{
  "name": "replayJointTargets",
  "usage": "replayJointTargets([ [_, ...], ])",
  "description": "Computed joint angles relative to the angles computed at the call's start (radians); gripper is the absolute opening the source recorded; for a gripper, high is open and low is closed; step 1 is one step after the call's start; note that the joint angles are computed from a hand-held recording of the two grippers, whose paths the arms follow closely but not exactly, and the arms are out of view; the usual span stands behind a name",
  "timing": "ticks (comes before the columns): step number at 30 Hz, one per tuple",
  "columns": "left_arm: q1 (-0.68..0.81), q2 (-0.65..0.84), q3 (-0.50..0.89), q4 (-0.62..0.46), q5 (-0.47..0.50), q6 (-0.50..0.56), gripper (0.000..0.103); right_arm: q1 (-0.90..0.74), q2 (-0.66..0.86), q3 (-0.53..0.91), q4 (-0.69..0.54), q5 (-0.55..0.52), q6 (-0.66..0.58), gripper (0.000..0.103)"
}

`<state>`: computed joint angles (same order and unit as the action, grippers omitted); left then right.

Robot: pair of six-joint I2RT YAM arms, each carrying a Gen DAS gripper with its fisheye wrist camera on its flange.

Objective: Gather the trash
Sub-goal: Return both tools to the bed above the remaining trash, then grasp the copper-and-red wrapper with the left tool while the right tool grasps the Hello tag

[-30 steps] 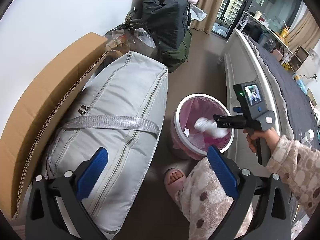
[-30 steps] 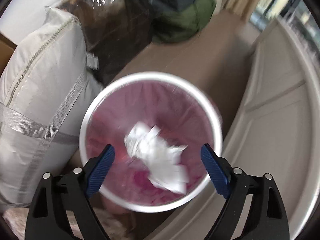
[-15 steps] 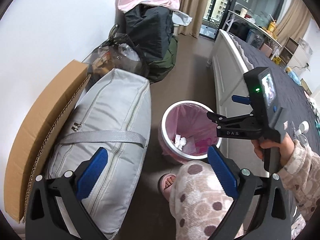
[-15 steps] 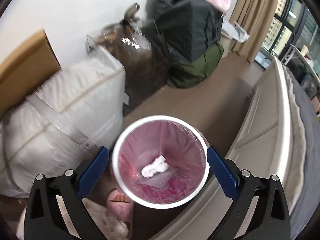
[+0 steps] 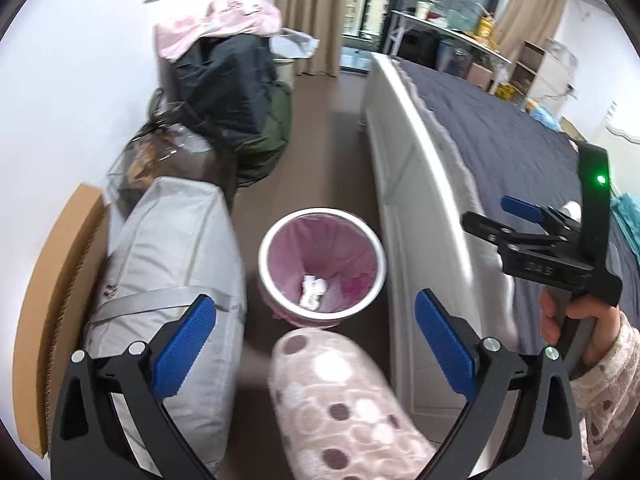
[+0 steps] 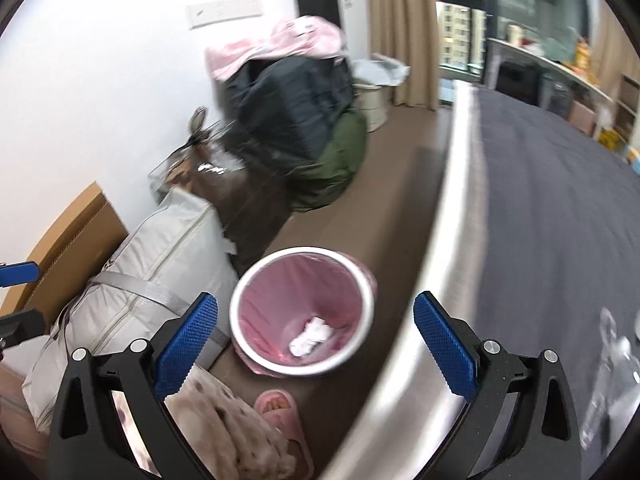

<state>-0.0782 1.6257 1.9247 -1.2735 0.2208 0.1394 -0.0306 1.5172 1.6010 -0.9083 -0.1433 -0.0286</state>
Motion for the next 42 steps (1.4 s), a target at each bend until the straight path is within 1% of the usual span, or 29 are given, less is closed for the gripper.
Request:
replayJointTargets([
  [4, -0.085, 0.004, 0.019, 0.0, -0.011, -0.024, 0.098, -0.158, -0.085, -0.036, -0.04, -0.05, -0.037, 0.096],
  [8, -0.175, 0.014, 0.038, -0.001, -0.024, -0.046, 0.098, -0.315, -0.131, -0.044, -0.081, -0.113, -0.073, 0.096],
  [14, -0.326, 0.023, 0.047, 0.008, -0.067, -0.073, 0.098, -0.585, -0.185, -0.054, -0.142, -0.22, -0.17, 0.096],
  [17, -0.41, 0.023, 0.046, 0.014, -0.1, -0.072, 0.098, -0.751, -0.194, -0.039, -0.194, -0.293, -0.247, 0.096],
  [20, -0.491, 0.028, 0.048, 0.018, -0.103, -0.066, 0.098, -0.873, -0.199, -0.03, -0.24, -0.337, -0.323, 0.096],
  [23, -0.553, 0.045, 0.061, 0.019, -0.102, -0.066, 0.098, -1.036, -0.203, -0.029, -0.297, -0.384, -0.431, 0.096],
  [26, -0.618, 0.071, 0.062, 0.035, -0.075, -0.065, 0.098, -1.165, -0.198, -0.028, -0.357, -0.428, -0.521, 0.096],
  [27, -0.632, 0.079, 0.063, 0.037, -0.066, -0.066, 0.098, -1.225, -0.191, -0.025, -0.387, -0.441, -0.573, 0.096],
  [31, -0.707, 0.125, 0.074, 0.045, -0.031, -0.076, 0.098, -1.37, -0.163, -0.021, -0.44, -0.456, -0.711, 0.096],
  [36, -0.782, 0.17, 0.085, 0.052, 0.019, -0.082, 0.098, -1.514, -0.093, 0.005, -0.471, -0.478, -0.793, 0.096],
  [39, -0.825, 0.197, 0.095, 0.054, 0.039, -0.087, 0.098, -1.564, -0.051, 0.023, -0.486, -0.495, -0.822, 0.096],
  [42, -0.86, 0.216, 0.087, 0.066, 0.071, -0.079, 0.098, -1.611, -0.022, 0.031, -0.544, -0.523, -0.908, 0.096],
])
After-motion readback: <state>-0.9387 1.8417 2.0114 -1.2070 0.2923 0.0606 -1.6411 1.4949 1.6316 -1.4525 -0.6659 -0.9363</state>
